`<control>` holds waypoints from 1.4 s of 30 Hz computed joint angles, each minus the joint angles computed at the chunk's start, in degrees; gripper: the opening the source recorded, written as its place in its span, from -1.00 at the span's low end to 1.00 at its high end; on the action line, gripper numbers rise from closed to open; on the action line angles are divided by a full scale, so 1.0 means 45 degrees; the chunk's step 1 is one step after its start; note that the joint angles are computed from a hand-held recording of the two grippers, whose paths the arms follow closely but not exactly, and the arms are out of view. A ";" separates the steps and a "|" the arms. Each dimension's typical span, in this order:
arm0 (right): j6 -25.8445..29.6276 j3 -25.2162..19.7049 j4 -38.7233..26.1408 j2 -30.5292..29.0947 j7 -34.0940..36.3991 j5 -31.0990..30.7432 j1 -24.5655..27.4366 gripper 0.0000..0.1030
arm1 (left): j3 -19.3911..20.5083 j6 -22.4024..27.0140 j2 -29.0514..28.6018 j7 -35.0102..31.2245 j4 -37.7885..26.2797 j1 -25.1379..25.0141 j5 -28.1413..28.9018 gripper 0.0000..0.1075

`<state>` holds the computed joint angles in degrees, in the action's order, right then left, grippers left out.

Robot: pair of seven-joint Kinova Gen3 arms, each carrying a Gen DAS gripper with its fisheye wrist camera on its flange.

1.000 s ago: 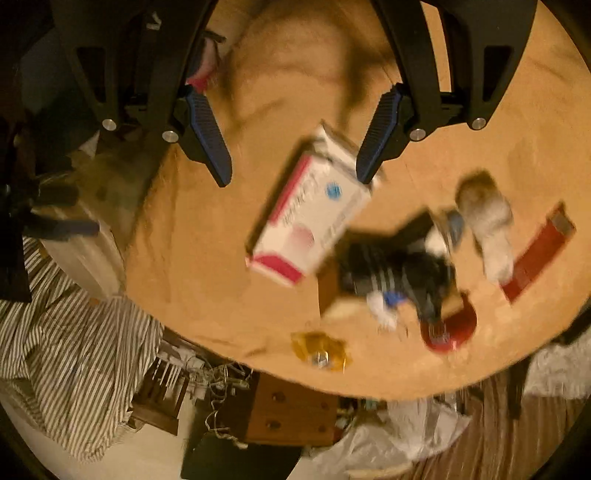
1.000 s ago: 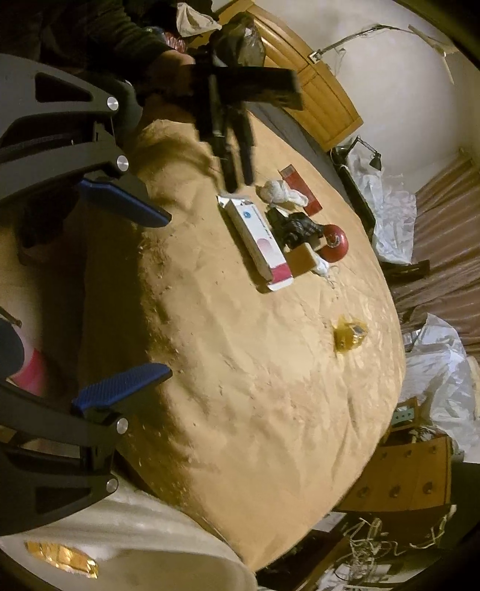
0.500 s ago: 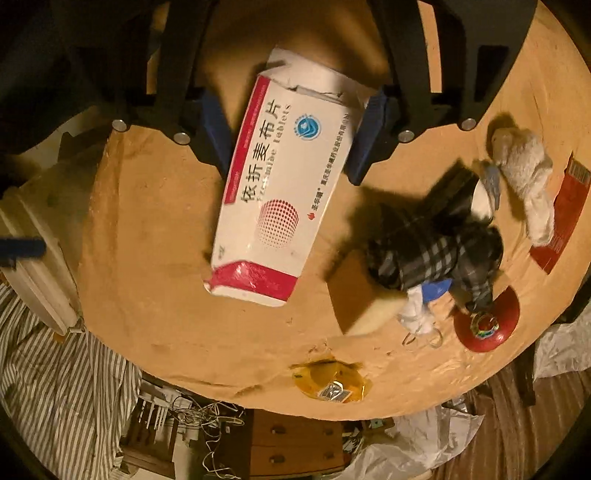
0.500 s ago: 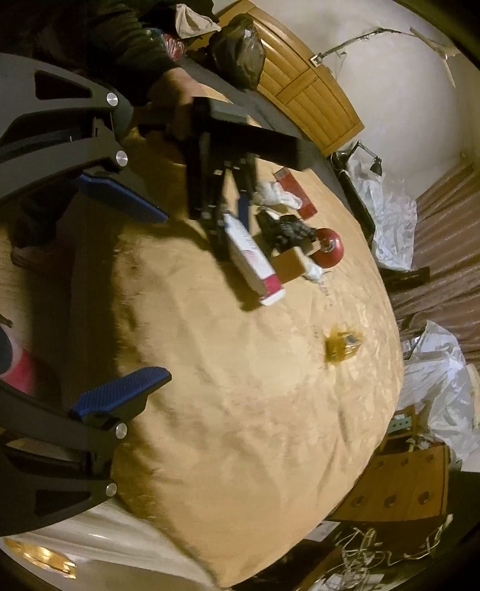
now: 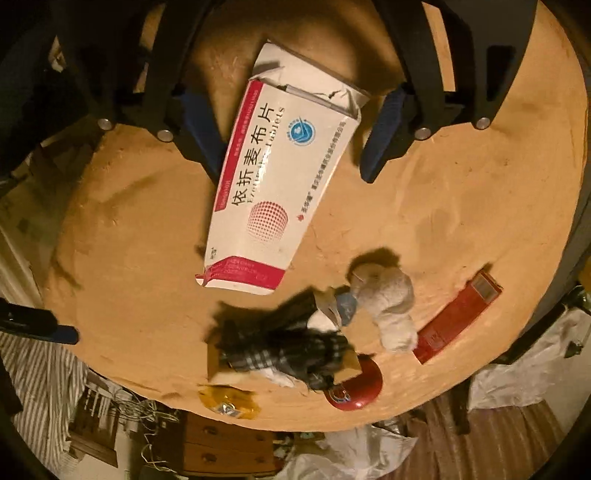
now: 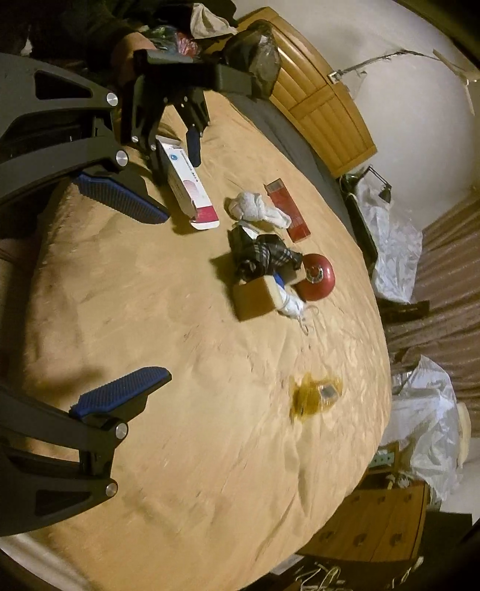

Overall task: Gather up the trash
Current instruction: 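Grasp the beige sponge block with the right tool while the left holds the medicine box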

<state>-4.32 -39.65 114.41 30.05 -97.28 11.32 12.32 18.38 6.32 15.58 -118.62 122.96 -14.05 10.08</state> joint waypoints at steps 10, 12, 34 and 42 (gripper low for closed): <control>0.1476 0.0936 -0.3314 0.1751 0.1582 -0.0490 -0.1913 0.35 | 0.0771 0.0644 0.1026 0.0053 -0.1109 -0.0625 0.0621 0.23; 0.1725 0.1157 -0.4002 0.2076 0.1848 -0.0778 -0.2205 0.31 | 0.1154 0.0729 0.1044 -0.0210 -0.1137 -0.0995 0.0818 0.04; 0.0949 0.4094 -0.3121 0.1279 0.4220 -0.4753 -0.4114 -0.16 | 0.1646 -0.0400 0.1112 -0.0530 -0.0536 -0.1449 0.1426 0.24; -0.1937 0.8105 -0.0868 0.0003 0.3000 -0.6289 -0.7041 0.20 | 0.1774 -0.0349 0.1165 0.0473 -0.0598 -0.1606 0.0636 0.30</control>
